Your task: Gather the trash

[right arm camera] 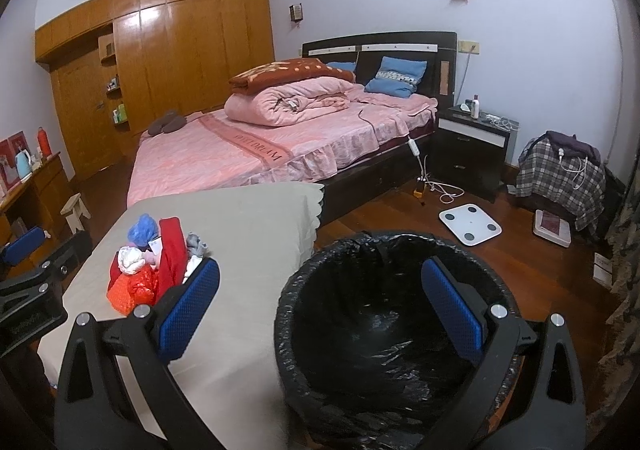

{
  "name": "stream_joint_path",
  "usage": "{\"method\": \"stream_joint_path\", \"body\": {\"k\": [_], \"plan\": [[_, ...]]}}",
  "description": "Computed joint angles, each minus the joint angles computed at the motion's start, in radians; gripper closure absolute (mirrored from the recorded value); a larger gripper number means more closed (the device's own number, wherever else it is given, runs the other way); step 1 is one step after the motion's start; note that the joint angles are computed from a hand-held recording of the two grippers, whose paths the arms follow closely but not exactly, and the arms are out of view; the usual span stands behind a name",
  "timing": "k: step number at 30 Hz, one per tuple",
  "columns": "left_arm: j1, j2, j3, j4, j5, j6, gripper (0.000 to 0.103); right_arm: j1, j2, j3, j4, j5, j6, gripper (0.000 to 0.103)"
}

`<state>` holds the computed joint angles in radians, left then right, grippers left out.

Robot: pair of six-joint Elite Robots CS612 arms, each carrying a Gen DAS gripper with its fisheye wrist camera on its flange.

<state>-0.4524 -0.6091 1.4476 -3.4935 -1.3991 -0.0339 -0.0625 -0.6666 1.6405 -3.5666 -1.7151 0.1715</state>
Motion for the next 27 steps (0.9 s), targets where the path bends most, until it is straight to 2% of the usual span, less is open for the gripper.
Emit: {"method": "stream_joint_path", "body": {"k": [4, 10, 18, 21, 27], "plan": [[0.022, 0.023, -0.027, 0.007, 0.016, -0.003, 0.006, 0.009, 0.027, -0.043, 0.016, 0.014, -0.015, 0.005], [0.062, 0.078, -0.096, 0.061, 0.093, -0.005, 0.006, 0.031, 0.098, -0.149, 0.052, 0.025, -0.044, 0.005], [0.097, 0.152, -0.195, 0.126, 0.112, -0.019, 0.009, 0.064, 0.2, -0.32, 0.148, 0.072, -0.049, 0.006], [0.101, 0.17, -0.22, 0.146, 0.113, -0.015, 0.014, 0.073, 0.225, -0.368, 0.176, 0.081, -0.067, 0.01], [0.116, 0.194, -0.254, 0.15, 0.111, -0.019, 0.017, 0.083, 0.273, -0.467, 0.273, 0.144, -0.085, 0.022]]}}
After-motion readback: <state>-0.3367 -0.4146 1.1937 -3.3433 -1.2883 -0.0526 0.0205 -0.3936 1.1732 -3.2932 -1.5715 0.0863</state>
